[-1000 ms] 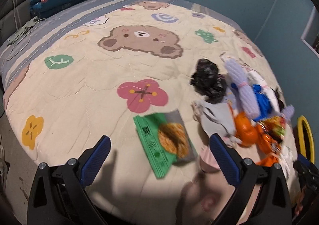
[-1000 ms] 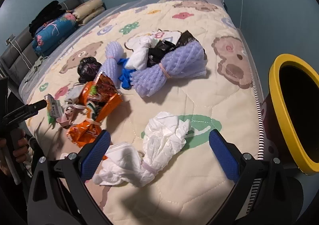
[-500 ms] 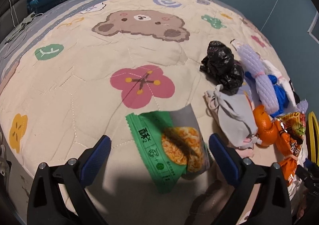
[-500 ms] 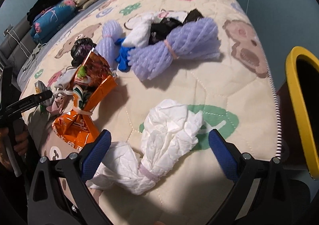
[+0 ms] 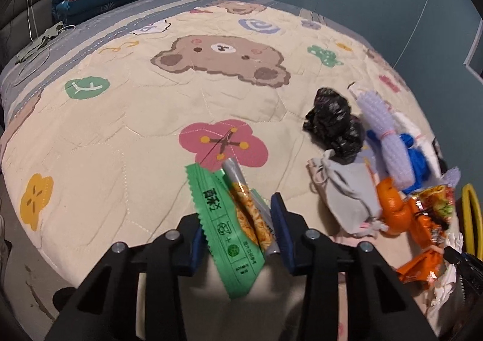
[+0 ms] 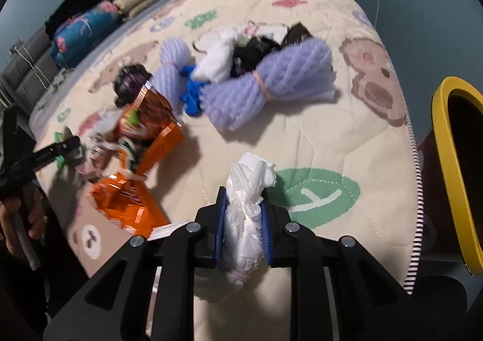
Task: Collect trash
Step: 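Carry both items to the yellow-rimmed bin and open both tools to drop them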
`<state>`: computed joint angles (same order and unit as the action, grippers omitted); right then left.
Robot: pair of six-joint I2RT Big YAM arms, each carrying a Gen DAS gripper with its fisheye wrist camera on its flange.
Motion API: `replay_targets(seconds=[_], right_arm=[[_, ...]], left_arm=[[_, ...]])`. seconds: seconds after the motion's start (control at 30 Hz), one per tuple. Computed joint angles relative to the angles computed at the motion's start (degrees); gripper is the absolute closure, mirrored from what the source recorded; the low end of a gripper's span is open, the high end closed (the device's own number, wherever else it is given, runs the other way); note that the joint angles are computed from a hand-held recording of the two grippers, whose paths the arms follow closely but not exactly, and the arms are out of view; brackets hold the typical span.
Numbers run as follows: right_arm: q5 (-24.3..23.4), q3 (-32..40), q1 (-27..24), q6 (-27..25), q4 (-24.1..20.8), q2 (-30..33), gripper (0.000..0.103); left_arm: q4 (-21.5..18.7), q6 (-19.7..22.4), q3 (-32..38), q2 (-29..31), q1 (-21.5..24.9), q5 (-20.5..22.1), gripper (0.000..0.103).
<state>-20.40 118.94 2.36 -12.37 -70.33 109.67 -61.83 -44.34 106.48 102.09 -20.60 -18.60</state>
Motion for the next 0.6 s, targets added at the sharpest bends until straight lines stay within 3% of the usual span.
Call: replay_targets(seconds=[0.13,0.37,0.47,0.6], right_arm=[[-3.1,-0.5,-0.7,0.0,1.3,-2.3,0.083],[-9.1,2.1,-2.0,-0.1,-0.3,-4.3,0.083],[-10.1,2.5,-3.2,0.0,0.1,-5.3,0.083],[-10.5,3.5,-5.4,1.1,1.1,-6.0,0.083]], left_arm=[[0.6,1.2,0.1,-1.5,-0.7,-1.1,0.067],[2.0,4.9,2.6,-3.0,-3.0,-2.3,0.067],[1.4,7.7,6.3,-1.8,-4.7,-3.3,0.067],[0.4,10.6,13.4,1.4,-6.3,-0.8,0.067]])
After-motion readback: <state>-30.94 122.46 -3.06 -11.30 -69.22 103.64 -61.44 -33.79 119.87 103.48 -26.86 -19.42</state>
